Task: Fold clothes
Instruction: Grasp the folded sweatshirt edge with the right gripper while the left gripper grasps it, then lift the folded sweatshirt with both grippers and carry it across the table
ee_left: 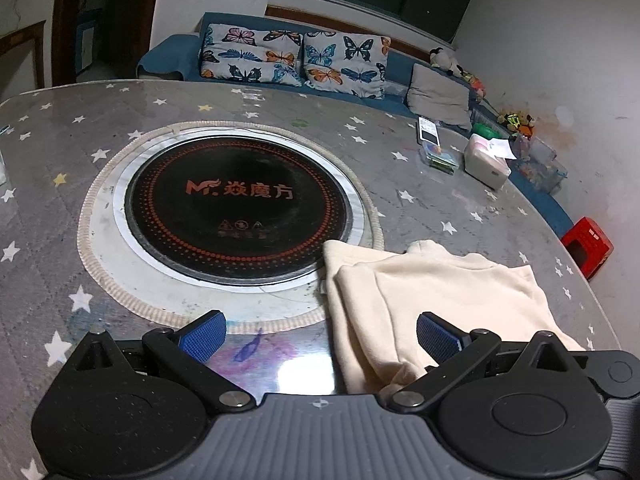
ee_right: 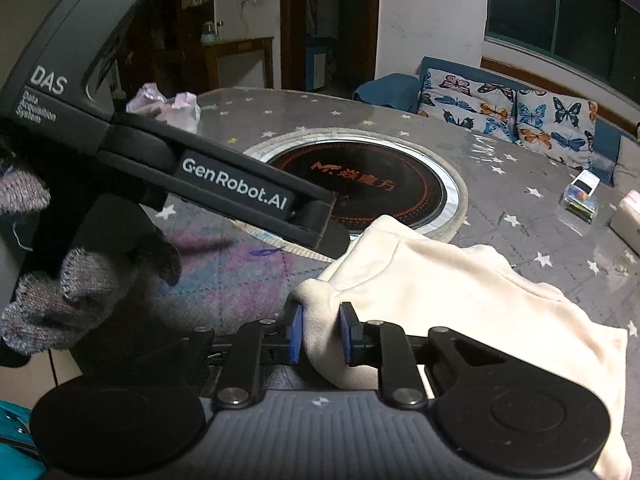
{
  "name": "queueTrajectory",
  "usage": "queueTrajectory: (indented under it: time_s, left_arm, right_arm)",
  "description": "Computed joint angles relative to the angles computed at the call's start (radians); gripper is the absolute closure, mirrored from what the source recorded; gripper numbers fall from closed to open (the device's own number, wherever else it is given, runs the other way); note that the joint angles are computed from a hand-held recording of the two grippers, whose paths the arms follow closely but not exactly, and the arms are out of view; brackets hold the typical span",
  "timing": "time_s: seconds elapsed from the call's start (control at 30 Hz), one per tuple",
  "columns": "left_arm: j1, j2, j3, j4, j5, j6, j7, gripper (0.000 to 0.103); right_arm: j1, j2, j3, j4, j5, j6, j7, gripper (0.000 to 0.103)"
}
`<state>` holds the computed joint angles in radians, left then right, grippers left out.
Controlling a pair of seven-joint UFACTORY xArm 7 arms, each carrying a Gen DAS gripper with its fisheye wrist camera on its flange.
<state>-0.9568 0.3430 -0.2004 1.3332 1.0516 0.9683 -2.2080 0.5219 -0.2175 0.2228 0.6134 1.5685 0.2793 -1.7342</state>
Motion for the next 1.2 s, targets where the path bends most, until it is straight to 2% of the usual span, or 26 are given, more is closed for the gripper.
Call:
queueTrajectory:
  time_s: [0.23, 0.4, 0.6, 0.7, 0.8, 0.87, 0.93, 0.97, 1.1, 1.2]
  left_arm:
    - [0.002, 0.044, 0.013, 0.07, -0.058, -0.024, 0.008, 0.0]
    - [0.012, 0.062, 0.037, 0.083, -0.101, -0.102, -0.048, 0.002]
    - [0.015, 0.079, 0.068, 0.079, -0.118, -0.196, -0.14, 0.012]
    - [0.008, 0.087, 0.082, 0.083, -0.112, -0.215, -0.177, 0.015]
    - [0.001, 0.096, 0.09, 0.092, -0.097, -0.224, -0.193, 0.035]
    - [-0.001, 0.107, 0.092, 0.102, -0.095, -0.226, -0.182, 0.062]
    - [-0.004, 0.118, 0.094, 0.113, -0.097, -0.226, -0.166, 0.076]
    - [-0.006, 0.123, 0.095, 0.118, -0.099, -0.225, -0.158, 0.079]
    - [-0.016, 0.132, 0.101, 0.13, -0.106, -0.208, -0.128, 0.08]
    - [-0.027, 0.154, 0.097, 0.173, -0.132, -0.148, -0.061, 0.08]
  right_arm:
    - [-0.047, -0.026, -0.061, -0.007, -0.003, 0.16, -0.016, 0.088]
    - [-0.097, -0.038, -0.1, -0.014, -0.009, 0.283, -0.025, 0.088]
    - [-0.158, -0.055, -0.141, -0.028, -0.025, 0.419, -0.04, 0.089]
    - [-0.182, -0.057, -0.154, -0.036, -0.032, 0.475, -0.053, 0.089]
    - [-0.199, -0.051, -0.158, -0.043, -0.035, 0.513, -0.067, 0.089]
    - [-0.209, -0.044, -0.16, -0.044, -0.04, 0.532, -0.073, 0.089]
    - [-0.221, -0.038, -0.163, -0.041, -0.043, 0.545, -0.066, 0.087]
    - [-0.227, -0.034, -0.165, -0.04, -0.045, 0.551, -0.061, 0.086]
    - [-0.259, -0.043, -0.18, -0.044, -0.043, 0.55, -0.058, 0.081]
    - [-0.286, -0.036, -0.181, -0.033, -0.004, 0.464, -0.068, 0.08]
